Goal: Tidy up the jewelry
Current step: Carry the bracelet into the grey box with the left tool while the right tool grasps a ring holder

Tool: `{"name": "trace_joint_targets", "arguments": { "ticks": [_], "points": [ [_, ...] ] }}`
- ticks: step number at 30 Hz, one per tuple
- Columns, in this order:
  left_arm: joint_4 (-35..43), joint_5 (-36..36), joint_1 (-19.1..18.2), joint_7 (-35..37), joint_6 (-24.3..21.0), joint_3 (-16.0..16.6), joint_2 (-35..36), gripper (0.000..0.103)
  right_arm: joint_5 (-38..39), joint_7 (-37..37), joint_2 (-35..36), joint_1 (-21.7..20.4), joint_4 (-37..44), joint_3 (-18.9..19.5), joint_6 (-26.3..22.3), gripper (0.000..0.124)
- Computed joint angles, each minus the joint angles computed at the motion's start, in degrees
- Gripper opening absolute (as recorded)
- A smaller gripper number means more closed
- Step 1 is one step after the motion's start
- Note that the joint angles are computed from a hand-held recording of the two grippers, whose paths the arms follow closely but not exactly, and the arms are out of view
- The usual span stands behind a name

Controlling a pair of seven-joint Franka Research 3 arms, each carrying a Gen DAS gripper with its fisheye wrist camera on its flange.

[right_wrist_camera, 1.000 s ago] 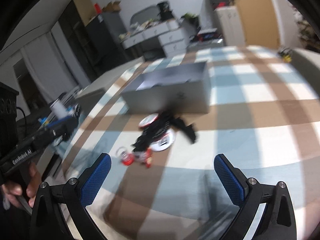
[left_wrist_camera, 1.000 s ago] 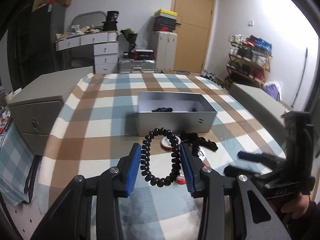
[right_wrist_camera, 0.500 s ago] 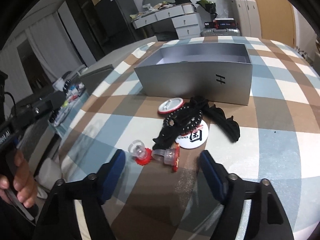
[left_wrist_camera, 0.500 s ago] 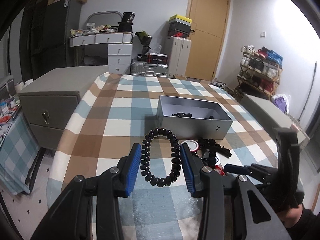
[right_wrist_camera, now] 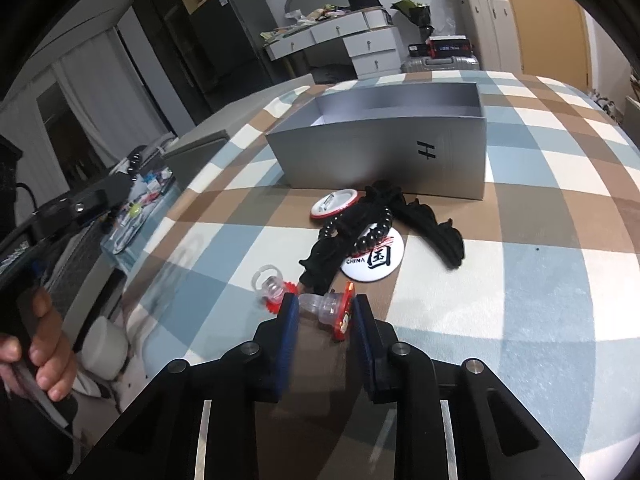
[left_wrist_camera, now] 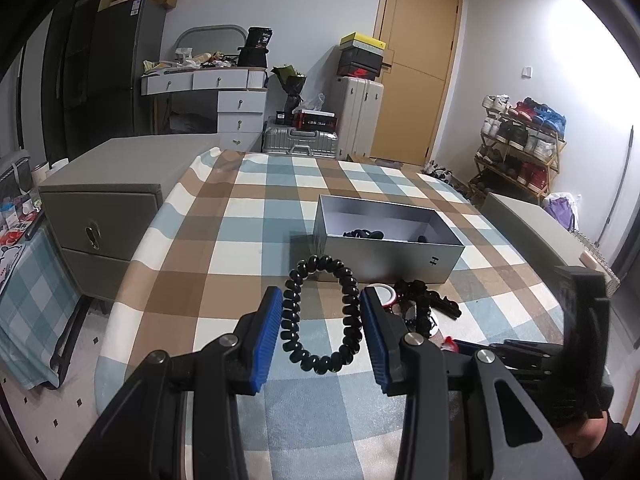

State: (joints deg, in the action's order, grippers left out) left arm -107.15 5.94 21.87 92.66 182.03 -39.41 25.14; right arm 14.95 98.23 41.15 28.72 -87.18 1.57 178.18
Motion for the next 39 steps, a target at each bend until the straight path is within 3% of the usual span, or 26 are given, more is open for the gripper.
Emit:
{"name": "trace_joint_targets", "arguments": {
  "ticks": [8,11,13,16,19,27,28,29,39],
  "points": [
    [2.1,-0.2,-0.8,1.0,-1.4,0.0,1.2,0.034,2.2,-0.7,-4.6,-1.0,-7.3,0.6,5.6,0.026],
    [3.8,-0.7,-1.5,2.1,-2.3,0.1,2.2,0.034,2.7,0.6,-5.2,1.0,-6.9,-2.7,5.1,0.026],
    [5.8,-1.4,-2.2,3.2,-3.3,0.1,3.4,0.034,2.9,-1.1,-5.3,-2.7,-6.4,1.3,6.1,0.026],
    [8.7,-2.6,-4.1,4.9,-4.9,0.9,4.9,0.034,2.8,-2.0,-5.5,-2.8,-4.9,0.7,7.1,0.026],
    [11.5,-3.7,-6.0,7.1,-5.8,1.6,6.3,0.034,2.7,-3.9,-5.1,-5.1,-2.8,2.9,7.6,0.026],
    [21.4,-7.2,-12.0,12.2,-10.6,4.6,11.6,0.034,2.5,-6.8,0.3,-7.6,9.8,4.4,1.9,0.026],
    [22.8,-7.5,-13.1,12.3,-11.1,5.6,12.2,0.034,2.5,-6.8,0.9,-7.6,11.1,4.2,1.3,0.016],
    [23.7,-8.2,-13.6,12.9,-11.6,5.8,12.6,0.034,2.5,-6.8,1.8,-7.7,12.9,4.1,0.1,0.015],
    [36.5,-11.9,-21.1,15.9,-19.8,11.8,18.4,0.034,3.0,-7.9,13.5,-9.1,32.3,5.7,-9.5,0.009]
  ]
}}
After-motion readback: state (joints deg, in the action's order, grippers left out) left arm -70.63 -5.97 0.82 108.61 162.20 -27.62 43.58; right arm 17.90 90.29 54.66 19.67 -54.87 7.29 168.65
